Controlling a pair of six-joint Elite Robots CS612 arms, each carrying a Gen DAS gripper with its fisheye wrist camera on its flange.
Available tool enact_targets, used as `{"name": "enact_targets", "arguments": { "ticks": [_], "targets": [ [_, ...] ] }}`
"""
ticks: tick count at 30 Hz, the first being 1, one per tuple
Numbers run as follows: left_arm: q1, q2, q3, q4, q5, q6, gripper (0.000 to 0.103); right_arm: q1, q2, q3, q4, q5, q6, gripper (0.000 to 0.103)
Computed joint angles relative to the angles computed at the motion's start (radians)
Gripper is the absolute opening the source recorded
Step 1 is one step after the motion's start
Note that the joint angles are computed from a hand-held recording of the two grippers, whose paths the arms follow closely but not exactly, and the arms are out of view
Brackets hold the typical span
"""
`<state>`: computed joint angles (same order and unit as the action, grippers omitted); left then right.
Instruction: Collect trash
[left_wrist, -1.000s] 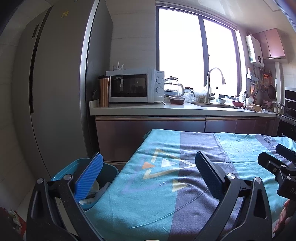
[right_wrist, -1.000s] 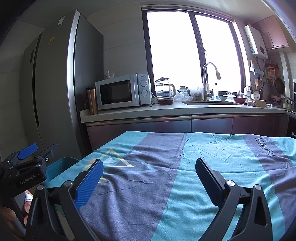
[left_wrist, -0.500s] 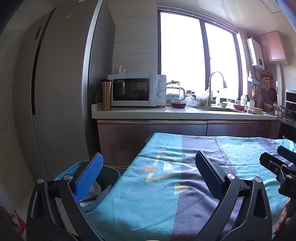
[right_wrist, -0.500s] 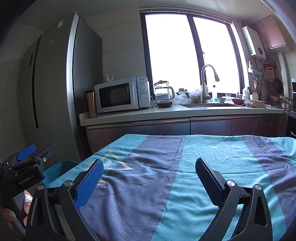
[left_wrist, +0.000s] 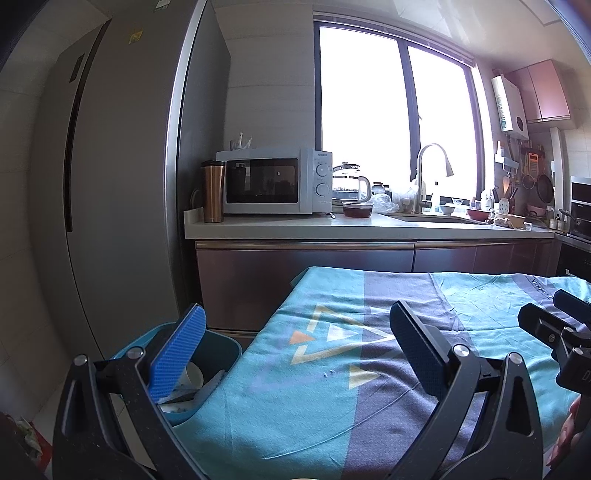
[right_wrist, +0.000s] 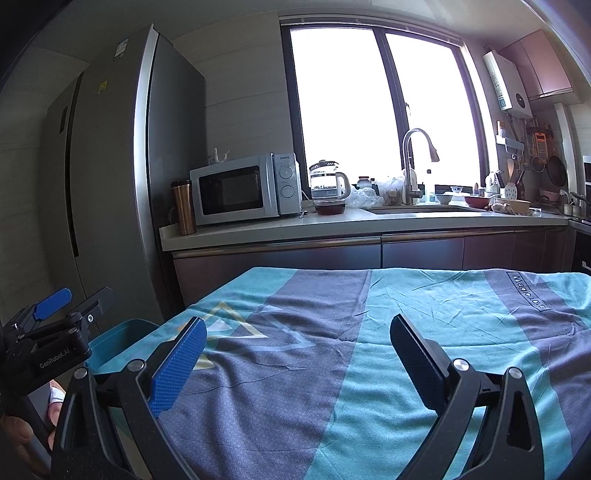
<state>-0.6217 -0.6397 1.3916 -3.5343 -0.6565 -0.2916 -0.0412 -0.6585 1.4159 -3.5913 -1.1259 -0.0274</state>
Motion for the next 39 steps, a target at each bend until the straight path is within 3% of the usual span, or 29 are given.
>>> {"name": "enact_targets", "arguments": {
  "ticks": [39],
  "targets": [
    [0.002,0.002,-0.004,-0.008,0.003,0.018,0.098,-0.001,0.0,0.003,-0.002,-0.001,0.008,0.096]
  ]
}}
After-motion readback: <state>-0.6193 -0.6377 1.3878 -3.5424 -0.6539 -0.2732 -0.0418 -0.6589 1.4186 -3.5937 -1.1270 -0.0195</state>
